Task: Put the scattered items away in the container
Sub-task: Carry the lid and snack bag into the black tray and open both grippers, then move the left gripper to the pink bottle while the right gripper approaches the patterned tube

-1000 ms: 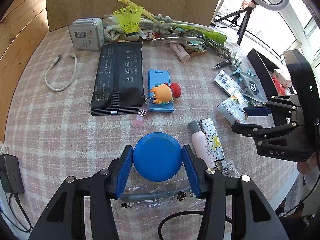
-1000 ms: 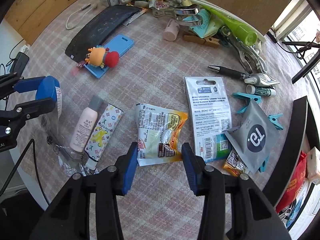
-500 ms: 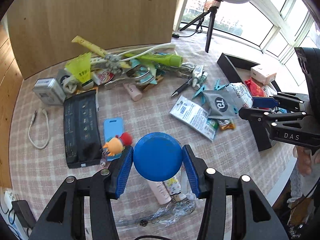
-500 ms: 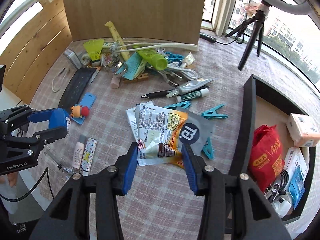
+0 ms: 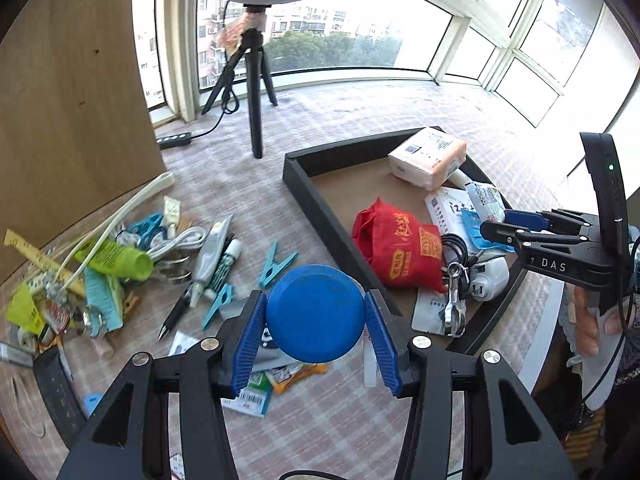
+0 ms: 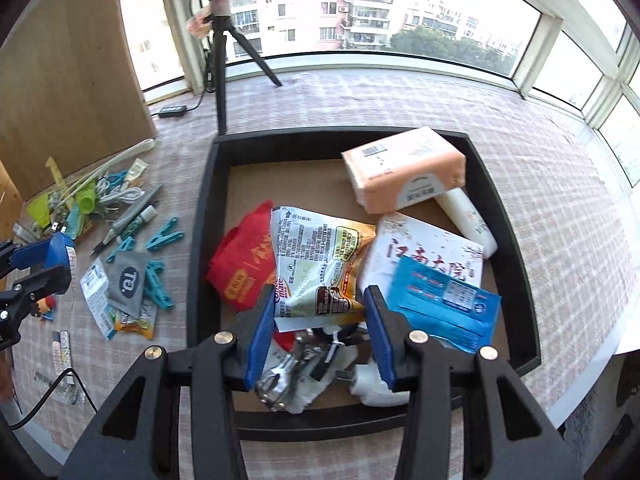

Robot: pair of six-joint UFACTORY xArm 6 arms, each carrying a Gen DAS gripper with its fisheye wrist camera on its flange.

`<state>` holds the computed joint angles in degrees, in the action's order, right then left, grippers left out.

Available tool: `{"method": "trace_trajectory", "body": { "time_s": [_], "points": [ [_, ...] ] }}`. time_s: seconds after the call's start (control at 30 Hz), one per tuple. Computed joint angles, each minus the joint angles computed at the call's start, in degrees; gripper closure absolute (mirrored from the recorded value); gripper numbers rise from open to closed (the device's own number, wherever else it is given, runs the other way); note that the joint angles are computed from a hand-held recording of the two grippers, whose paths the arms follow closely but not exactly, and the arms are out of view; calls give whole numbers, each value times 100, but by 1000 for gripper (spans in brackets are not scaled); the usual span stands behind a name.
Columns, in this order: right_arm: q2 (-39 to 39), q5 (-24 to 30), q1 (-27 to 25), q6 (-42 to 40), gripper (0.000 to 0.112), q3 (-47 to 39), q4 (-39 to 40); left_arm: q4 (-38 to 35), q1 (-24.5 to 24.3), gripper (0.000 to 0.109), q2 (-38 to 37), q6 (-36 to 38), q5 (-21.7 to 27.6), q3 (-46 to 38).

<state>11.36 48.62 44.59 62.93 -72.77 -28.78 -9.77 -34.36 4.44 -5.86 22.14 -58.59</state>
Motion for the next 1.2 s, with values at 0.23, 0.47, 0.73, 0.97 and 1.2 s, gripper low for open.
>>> {"method": "trace_trajectory", "body": {
  "time_s": [0.23, 0.47, 0.73, 0.97, 1.2],
  "points": [
    [-776, 256, -427, 333, 70, 1040, -113, 270, -269, 61, 1320, 17, 548, -1844],
    [-1072, 249, -721, 416, 69, 1461, -134, 396, -448, 61, 2363, 0, 1124, -3432],
    [-1061, 352, -665, 751, 59, 1374, -470, 589, -473, 55, 2739, -285, 1487, -4161],
    [-1011, -202, -591, 893, 59, 1246, -550, 892, -297, 55, 2018, -408, 1193, -3316],
    [-667, -705, -388, 750, 59, 827, -691, 1319, 160, 55, 754, -779, 875, -1957]
  ]
}}
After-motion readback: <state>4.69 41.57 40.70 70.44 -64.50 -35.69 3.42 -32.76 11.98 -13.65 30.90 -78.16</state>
